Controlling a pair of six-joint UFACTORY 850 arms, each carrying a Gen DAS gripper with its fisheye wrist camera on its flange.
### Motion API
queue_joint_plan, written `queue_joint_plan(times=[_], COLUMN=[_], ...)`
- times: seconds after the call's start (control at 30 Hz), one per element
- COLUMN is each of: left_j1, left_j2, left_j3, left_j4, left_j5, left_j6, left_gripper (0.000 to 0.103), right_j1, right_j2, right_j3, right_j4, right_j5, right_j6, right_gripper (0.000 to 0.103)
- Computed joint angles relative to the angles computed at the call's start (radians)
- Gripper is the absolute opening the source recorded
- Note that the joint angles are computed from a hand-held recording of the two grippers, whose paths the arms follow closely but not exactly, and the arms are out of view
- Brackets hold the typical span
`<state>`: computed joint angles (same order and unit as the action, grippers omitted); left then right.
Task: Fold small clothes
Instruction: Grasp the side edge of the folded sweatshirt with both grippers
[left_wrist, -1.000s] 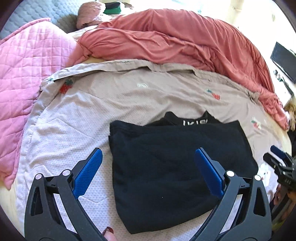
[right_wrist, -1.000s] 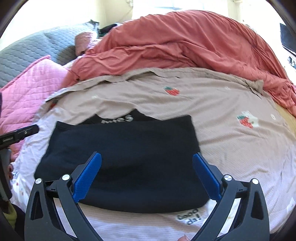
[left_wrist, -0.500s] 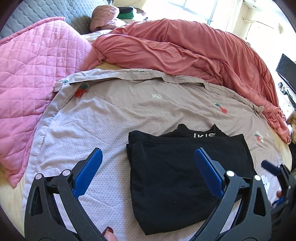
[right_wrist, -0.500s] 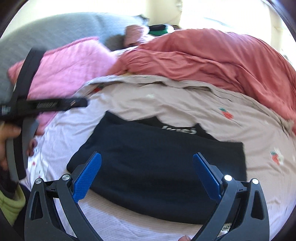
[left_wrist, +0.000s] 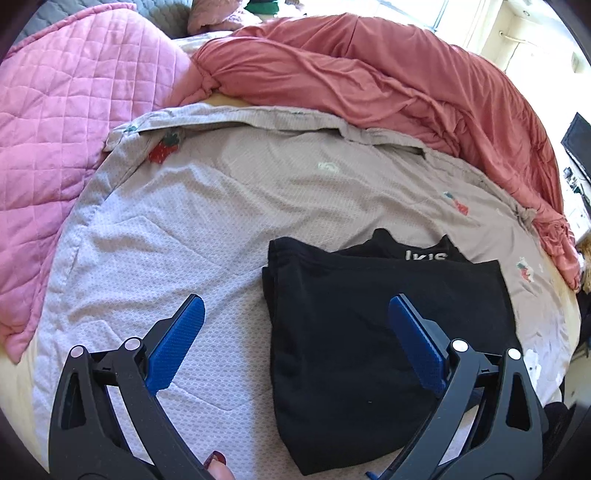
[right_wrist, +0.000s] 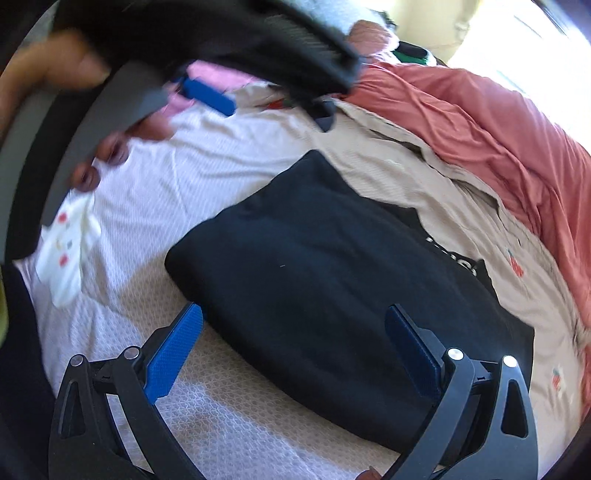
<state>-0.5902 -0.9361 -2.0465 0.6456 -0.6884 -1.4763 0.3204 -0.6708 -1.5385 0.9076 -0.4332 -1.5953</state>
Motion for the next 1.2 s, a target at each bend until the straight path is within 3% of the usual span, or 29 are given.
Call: queue_joint_plan(times=[0.23,0.47,0.83,0.97,1.0,1.03,1.2], left_j1=[0.011,0.022,0.056,0.069,0.071,0.073,0.082], left_j2=[-0.013,-0.036,-0.008,-0.001,-0.001,0.0,0.009], left_j3=[-0.005,-0.03,0.042,0.069,0.073,0.076,0.101], left_j4=[-0.039,-0.085,-0.155,-0.203,-0.21,-0.212,-0.237], left_j5=[-0.01,-0.022,0.056,0.099,0.103,0.105,0.135], left_j6=[0.02,0.058,0.023,0.025,0.024,0.022,0.011], left_gripper=[0.093,0.093,0.093,0.093,0.093,0.093,0.093], right_j1=[0.031,0.049,0.061,0.067,0.067,0.067,0.052], right_j2=[-0.014,-0.047,-0.062,-0.056,-0.054,-0.053,-0.046], right_j3=[0.029,0.012,0.007,0.027,0.03,0.032,0.022], right_j4=[0.029,-0.008,0.123,0.295,0.338,0.364,0.365], right_j5=[0.071,0.107,0.161,0.195,0.197,0.191,0.117], right_j6=[-0.108,-0.077,-0.218,-0.402,-0.449,-0.479,-0.456], right_gripper=[0.098,0.098,0.098,0.097,0.094,0.085,0.056])
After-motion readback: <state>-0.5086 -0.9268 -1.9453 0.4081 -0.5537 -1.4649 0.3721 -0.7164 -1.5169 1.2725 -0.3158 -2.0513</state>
